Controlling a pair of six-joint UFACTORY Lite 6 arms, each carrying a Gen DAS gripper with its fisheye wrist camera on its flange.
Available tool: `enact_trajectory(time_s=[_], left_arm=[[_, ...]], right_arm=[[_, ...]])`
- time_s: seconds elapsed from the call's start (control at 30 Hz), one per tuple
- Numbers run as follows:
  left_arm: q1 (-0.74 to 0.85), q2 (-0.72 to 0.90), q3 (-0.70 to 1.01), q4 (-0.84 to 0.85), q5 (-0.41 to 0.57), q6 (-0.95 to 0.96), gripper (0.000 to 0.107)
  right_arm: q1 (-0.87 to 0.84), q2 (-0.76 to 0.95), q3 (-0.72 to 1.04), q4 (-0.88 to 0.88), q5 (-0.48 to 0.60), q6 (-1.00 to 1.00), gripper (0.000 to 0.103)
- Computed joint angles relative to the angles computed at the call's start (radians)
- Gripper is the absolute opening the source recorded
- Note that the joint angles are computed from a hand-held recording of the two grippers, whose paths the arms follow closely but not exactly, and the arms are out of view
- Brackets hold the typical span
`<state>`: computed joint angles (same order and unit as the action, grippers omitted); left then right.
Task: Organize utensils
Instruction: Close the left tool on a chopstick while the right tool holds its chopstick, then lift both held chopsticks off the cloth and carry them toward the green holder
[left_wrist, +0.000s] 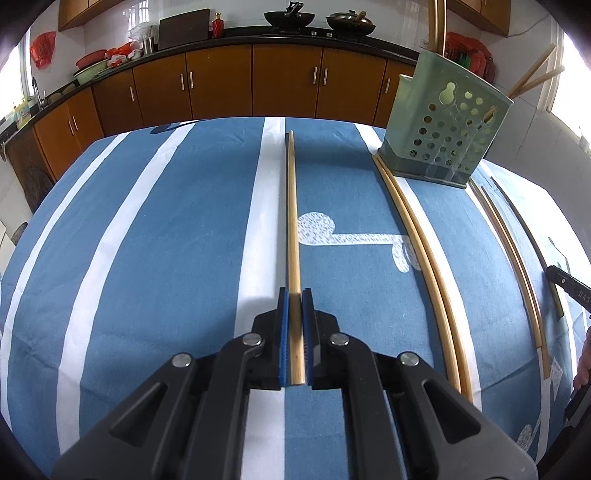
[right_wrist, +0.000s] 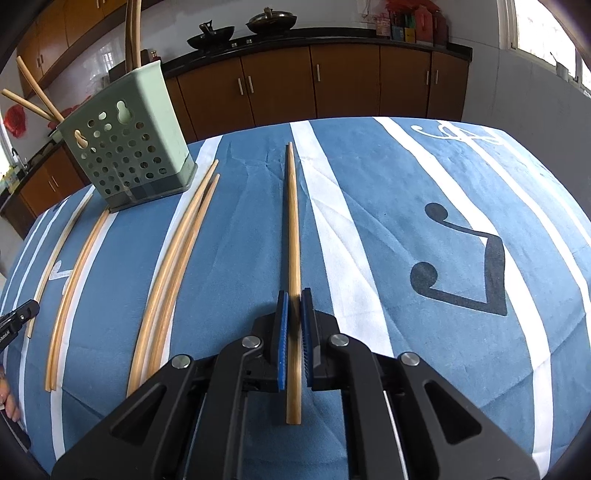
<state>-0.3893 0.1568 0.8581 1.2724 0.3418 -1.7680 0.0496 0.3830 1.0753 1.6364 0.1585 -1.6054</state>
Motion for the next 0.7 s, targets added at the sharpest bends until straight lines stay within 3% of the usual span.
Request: enact_trajectory(time_s=[0.2, 0.7], left_arm=[[-0.022, -0.069, -0.024, -0.079, 0.040, 0.091, 0.008], [-0.063, -0.326, 0.014, -0.100, 0.148, 0.123, 0.008]], right_arm=[[-0.060, -0.132, -0.090, 0.197, 0.059, -0.193, 0.008], [-0.112, -0.311, -0.087, 0.201, 0.124, -0.164, 0.008]])
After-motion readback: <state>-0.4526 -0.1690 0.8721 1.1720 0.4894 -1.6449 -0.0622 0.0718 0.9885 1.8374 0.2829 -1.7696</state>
